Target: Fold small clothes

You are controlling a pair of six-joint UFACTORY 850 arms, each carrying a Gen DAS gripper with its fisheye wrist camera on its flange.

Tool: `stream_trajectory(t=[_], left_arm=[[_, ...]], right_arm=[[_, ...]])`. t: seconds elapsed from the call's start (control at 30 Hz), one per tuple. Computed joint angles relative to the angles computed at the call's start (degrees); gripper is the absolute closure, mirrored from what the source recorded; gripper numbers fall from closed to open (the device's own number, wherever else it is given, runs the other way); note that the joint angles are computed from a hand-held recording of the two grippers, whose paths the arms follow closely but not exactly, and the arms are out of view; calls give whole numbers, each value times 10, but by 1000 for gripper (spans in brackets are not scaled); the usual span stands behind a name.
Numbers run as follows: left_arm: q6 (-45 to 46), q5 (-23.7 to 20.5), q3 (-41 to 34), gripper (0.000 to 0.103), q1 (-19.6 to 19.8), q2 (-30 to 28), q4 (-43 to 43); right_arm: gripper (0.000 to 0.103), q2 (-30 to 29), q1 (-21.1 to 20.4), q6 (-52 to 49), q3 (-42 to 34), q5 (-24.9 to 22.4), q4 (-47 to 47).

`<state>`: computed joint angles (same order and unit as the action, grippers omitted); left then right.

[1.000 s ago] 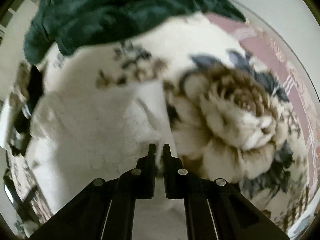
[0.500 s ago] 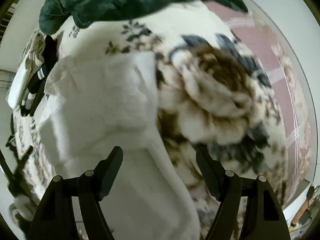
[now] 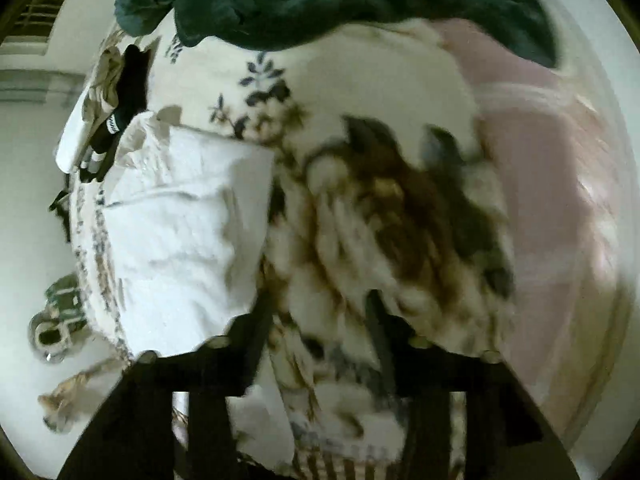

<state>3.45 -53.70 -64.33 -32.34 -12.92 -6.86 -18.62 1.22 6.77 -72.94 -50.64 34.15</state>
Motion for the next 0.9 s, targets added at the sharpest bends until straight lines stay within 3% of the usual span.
stream_trajectory(t=[0.1,0.13,0.17,0.23,0.27,0.3,0.33,0.37,0.57,0.7,0.8,0.9], left_arm=[[-65,39,17,17,-29,0,65],[-81,53,21,27,-28,4,64],[-91,68,25,37,-26,12,61],[-106,84,30,87,-22,26,70],[-113,90,33,94,-19,36,75],[-108,93,35,95,-14,42,65],[-100,94,36,97,-5,51,51],[-92,93,35,97,6,57,41],[-45,66,29,97,102,120,-31],[-24,37,10,97,195,134,-53],[-16,28,-4,97,251,135,-67],[7,26,-16,97,307,128,-90]], right_arm=[[50,-66,-7,-52,-44,-1,64],[50,-95,-9,-79,-61,-4,103],[50,-116,-10,-87,-73,-7,126],[50,-151,-8,-77,-95,-2,149],[50,-159,-7,-69,-97,2,161],[55,-160,-6,-59,-93,16,175],[70,-156,-1,-60,-90,35,177],[95,-153,2,-45,-94,41,158],[96,-132,28,26,-141,41,79],[96,-146,51,59,-222,19,44],[97,-188,84,100,-329,-8,5],[97,-277,130,149,-502,-52,-49]])
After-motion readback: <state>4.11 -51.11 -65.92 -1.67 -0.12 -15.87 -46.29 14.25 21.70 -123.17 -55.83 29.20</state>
